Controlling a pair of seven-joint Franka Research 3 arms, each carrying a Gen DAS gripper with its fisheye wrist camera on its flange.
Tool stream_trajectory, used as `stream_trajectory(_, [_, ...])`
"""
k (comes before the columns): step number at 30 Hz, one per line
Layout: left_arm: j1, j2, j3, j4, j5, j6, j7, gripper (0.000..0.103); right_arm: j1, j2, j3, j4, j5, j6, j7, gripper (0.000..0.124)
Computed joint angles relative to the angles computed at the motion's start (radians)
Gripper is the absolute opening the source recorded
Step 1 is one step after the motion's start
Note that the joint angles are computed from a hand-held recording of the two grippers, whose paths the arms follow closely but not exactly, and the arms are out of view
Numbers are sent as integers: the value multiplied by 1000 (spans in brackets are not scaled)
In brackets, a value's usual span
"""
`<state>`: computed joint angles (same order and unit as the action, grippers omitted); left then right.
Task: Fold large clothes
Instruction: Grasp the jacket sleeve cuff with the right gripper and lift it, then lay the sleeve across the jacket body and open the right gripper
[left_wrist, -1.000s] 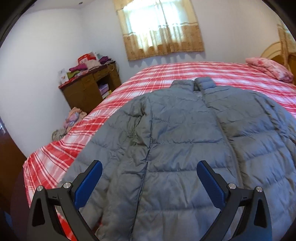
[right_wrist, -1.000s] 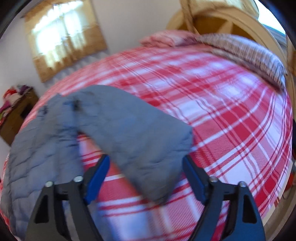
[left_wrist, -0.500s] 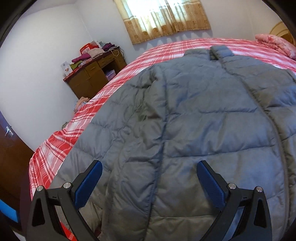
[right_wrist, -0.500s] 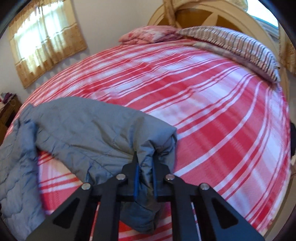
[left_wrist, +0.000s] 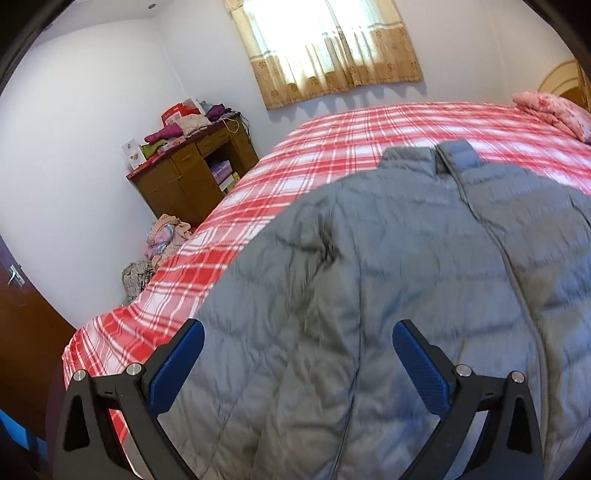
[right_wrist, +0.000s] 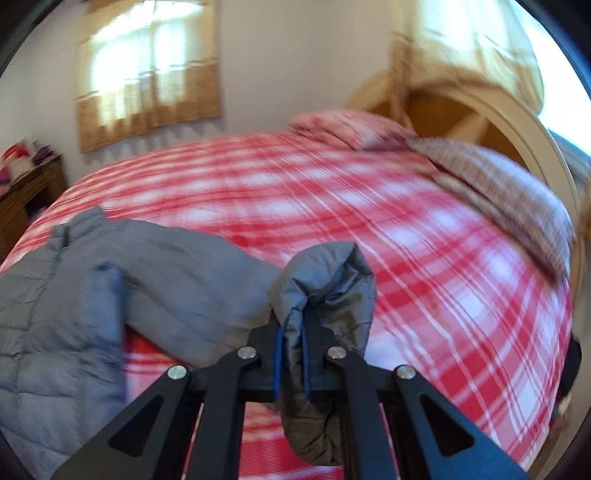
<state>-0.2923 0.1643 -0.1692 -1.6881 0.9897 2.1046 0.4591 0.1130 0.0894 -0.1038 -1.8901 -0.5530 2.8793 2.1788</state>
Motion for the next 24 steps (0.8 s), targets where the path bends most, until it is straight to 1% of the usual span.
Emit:
stream_trajectory(1, [1, 11, 1, 17, -4, 1, 3, 102, 15, 18, 9, 26, -27, 8, 2, 10])
stream_trajectory(3, [-1, 30, 5, 44, -4, 5, 6, 102, 42, 45, 18, 60, -39, 22, -20, 10])
stream_trajectory(6, [-9, 50, 12, 65, 3, 4, 7, 102, 91, 82, 16, 95, -60, 36, -48, 9])
stream_trajectory(10, [-11, 67, 21, 83, -14, 3, 18, 102, 153, 157, 17, 145, -32, 53, -140, 9])
stream_trajectory(12, [-10, 68, 25, 83, -25, 0, 18, 102, 168, 184, 31, 159, 13, 36, -219, 10])
stream_trajectory(13, [-10, 66, 26, 80, -28, -1, 18, 102, 179, 196, 32, 165, 29, 25, -245, 12])
stream_trajectory(14, [-10, 64, 28, 77, -28, -3, 18, 102, 191, 202, 22, 158, 38, 36, -250, 14])
stream_trajectory(15, [-10, 60, 28, 72, -26, -7, 16, 102, 193, 201, 22, 146, 61, 45, -272, 28])
stream_trajectory(16, [-10, 53, 29, 64, -22, -9, 12, 102, 188, 192, 28, 132, 95, 48, -306, 56])
stream_trajectory(17, [-9, 49, 29, 62, -19, -11, 9, 102, 161, 166, 58, 91, 167, 72, -368, 68])
stream_trajectory(18, [-9, 46, 28, 58, -17, -13, 6, 102, 114, 130, 111, 36, 279, 106, -470, 77])
stream_trajectory(19, [-9, 45, 27, 60, -14, -18, 4, 102, 102, 104, 132, 5, 321, 117, -510, 77])
stream_trajectory(20, [-11, 47, 25, 67, -10, -26, 2, 102, 116, 64, 117, -40, 320, 134, -519, 77])
stream_trajectory(21, [-11, 49, 25, 72, -9, -30, -1, 102, 115, 19, 113, -94, 341, 169, -548, 77])
stream_trajectory(23, [-15, 63, 21, 98, -15, -33, -2, 102, 105, -43, 130, -169, 451, 222, -638, 76])
stream_trajectory(24, [-20, 71, 19, 111, -16, -35, -2, 102, 106, -74, 113, -202, 432, 239, -608, 76])
